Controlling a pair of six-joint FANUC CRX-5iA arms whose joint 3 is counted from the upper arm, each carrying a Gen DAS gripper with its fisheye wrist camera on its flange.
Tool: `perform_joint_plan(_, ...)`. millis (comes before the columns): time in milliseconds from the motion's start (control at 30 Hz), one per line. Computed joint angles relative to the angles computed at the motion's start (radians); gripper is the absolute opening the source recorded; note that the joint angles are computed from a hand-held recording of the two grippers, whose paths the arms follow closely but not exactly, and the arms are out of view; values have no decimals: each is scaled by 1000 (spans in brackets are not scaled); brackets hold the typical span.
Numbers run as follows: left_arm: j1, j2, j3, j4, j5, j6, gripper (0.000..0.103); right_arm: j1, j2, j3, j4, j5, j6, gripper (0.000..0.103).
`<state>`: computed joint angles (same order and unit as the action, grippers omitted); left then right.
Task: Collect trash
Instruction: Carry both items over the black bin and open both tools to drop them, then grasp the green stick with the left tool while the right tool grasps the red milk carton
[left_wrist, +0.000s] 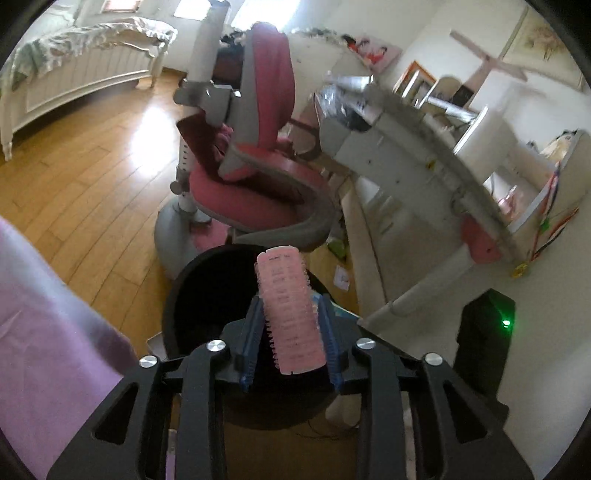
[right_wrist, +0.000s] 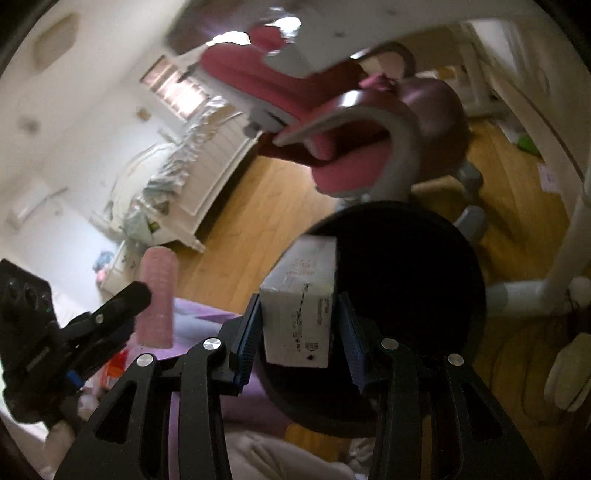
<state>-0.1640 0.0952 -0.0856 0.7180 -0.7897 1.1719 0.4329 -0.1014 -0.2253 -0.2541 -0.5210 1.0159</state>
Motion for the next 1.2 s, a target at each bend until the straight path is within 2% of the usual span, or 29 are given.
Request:
perform_joint_plan(33,-2,2,6,-19,2,9,60,-1,-4,-11,2,6,-9,56)
perform_joint_plan(67,-5,-1,14,-35,8,19,70,-7,-12,-25,16,17,-28,69)
perform_joint_plan(100,-8,-15,5,-38,31,17,87,3,-13,-30,53,30,-73,75)
perform_joint_plan(133,-12,-41,-15,-49,71,17,96,6,-26,-50,82,48,-103,78)
perform_joint_plan(200,-12,-76,-31,-77,97,18,96,13,-42,-71,121,59,-134,78)
perform_joint_plan(300,13,-130,-36,-129,63,38,96,23,-44,-56,105,52,-131,78)
perform_joint_plan(367,37,-178,-71,-119,63,34,96,54,-50,-46,114,50,-132,78)
perform_joint_plan(600,200,-409,-220,-135,19,49,96,189,-2,94,2,-17,79,78)
perform_joint_plan(667,285,-504,-276,-145,-9,38,96,234,21,149,-29,-48,142,78)
perform_joint_plan(767,424,-636,-341,-183,-70,7,96,284,74,265,-139,-116,301,78)
perform_joint_plan(867,590,-740,-402,-177,-169,-82,96,344,143,391,-178,-180,398,78)
perform_joint_plan(933,705,-793,-441,-155,-241,-180,96,385,209,495,-182,-241,444,82)
perform_joint_plan(1033,802,-817,-455,-175,-324,-269,96,468,305,629,-106,-292,458,85)
perform_joint_plan(1067,826,-819,-464,-170,-347,-302,96,501,352,688,-56,-320,454,88)
perform_joint_plan(1133,857,-824,-481,-158,-370,-349,95,563,448,807,49,-388,447,88)
perform_joint_plan(1167,854,-816,-478,-164,-370,-350,93,584,477,839,81,-407,450,88)
perform_joint_plan(1200,853,-806,-478,-165,-376,-357,84,610,523,891,136,-437,449,88)
